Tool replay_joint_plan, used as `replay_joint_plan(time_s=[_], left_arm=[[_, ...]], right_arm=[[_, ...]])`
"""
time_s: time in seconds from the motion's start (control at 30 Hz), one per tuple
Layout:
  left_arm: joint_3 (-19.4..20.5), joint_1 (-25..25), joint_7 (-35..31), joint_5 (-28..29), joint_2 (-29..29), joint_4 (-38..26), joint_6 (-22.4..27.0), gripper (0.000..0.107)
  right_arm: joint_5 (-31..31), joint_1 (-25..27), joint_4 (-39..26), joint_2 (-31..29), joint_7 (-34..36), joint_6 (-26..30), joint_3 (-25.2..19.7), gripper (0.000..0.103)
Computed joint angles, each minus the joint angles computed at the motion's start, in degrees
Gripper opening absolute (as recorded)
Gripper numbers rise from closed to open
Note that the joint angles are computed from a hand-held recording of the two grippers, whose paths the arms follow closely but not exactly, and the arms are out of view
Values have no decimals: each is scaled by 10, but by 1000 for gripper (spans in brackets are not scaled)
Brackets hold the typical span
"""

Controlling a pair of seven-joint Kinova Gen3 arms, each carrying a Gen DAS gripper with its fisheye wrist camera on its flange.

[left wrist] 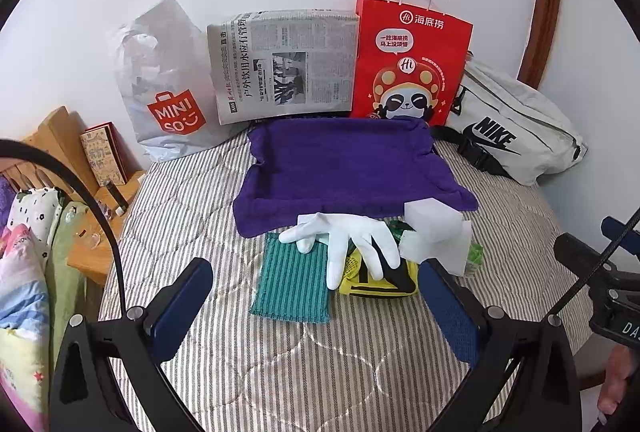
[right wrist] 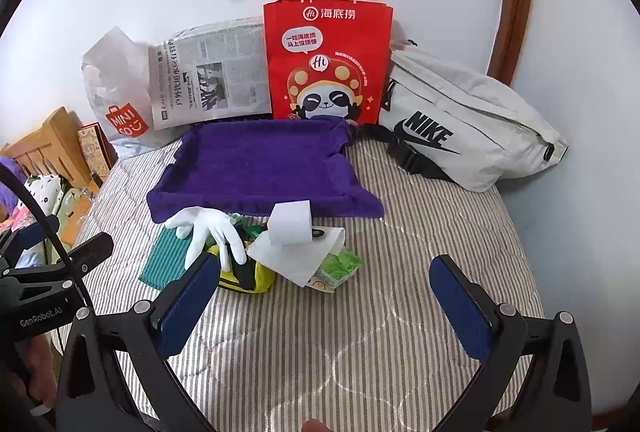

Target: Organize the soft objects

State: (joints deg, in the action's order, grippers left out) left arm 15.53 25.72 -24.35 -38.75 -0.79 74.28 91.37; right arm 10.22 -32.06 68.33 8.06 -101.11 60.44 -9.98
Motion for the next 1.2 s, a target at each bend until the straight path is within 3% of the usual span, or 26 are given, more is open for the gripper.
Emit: replay_joint_plan(time_s=[1.2], left_arm=[[10,2,-2,-18,-4,-1,20,103]], right_arm=[[17,-9,0,-7,2,-1,-4,103]])
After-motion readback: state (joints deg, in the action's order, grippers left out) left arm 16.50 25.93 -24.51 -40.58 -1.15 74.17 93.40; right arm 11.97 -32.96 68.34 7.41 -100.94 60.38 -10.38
